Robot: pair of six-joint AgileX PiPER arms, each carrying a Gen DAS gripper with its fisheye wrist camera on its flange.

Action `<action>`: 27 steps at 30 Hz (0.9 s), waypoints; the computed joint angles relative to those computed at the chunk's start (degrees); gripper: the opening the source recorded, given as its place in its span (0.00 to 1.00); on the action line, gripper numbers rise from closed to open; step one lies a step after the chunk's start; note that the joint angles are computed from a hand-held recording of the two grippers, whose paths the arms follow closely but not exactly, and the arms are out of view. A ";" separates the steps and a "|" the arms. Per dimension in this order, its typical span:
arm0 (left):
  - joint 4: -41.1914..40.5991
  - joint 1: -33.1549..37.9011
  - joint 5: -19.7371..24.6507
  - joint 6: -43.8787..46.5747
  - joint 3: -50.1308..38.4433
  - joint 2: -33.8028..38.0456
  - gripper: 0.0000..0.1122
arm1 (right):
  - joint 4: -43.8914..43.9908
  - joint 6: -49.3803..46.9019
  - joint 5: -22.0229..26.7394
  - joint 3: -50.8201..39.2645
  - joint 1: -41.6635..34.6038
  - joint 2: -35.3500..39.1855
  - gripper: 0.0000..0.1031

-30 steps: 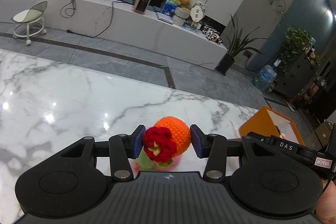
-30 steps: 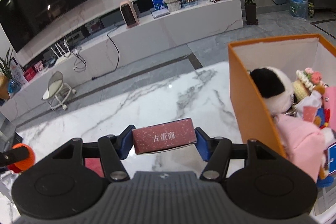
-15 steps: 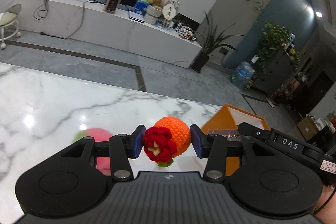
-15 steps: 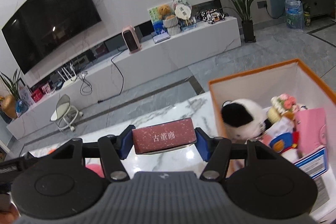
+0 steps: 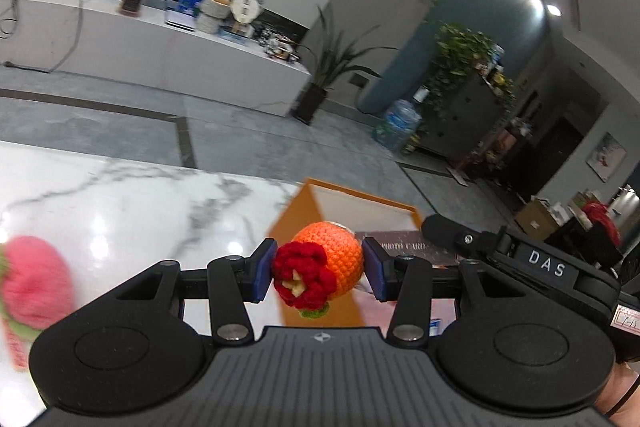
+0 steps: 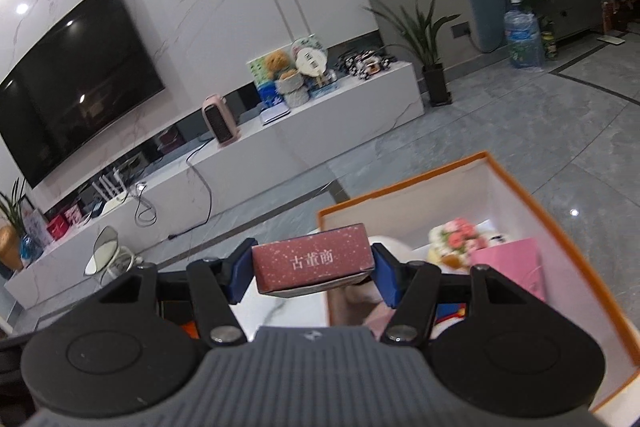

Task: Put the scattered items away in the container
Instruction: 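Lift the ball and card box and carry them over the orange box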

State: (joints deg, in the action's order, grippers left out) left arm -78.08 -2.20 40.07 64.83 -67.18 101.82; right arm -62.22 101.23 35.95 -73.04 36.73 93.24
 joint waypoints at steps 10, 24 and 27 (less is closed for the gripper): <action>-3.69 -6.58 0.65 2.73 0.91 0.94 0.48 | -1.61 2.66 1.21 8.84 -2.06 -8.47 0.61; -2.11 -13.75 -0.56 3.45 2.49 3.04 0.48 | 5.97 0.36 0.45 15.28 -6.15 -13.28 0.62; -1.82 -14.06 -0.89 3.62 2.90 2.86 0.48 | 6.73 0.65 0.59 15.56 -6.42 -13.54 0.62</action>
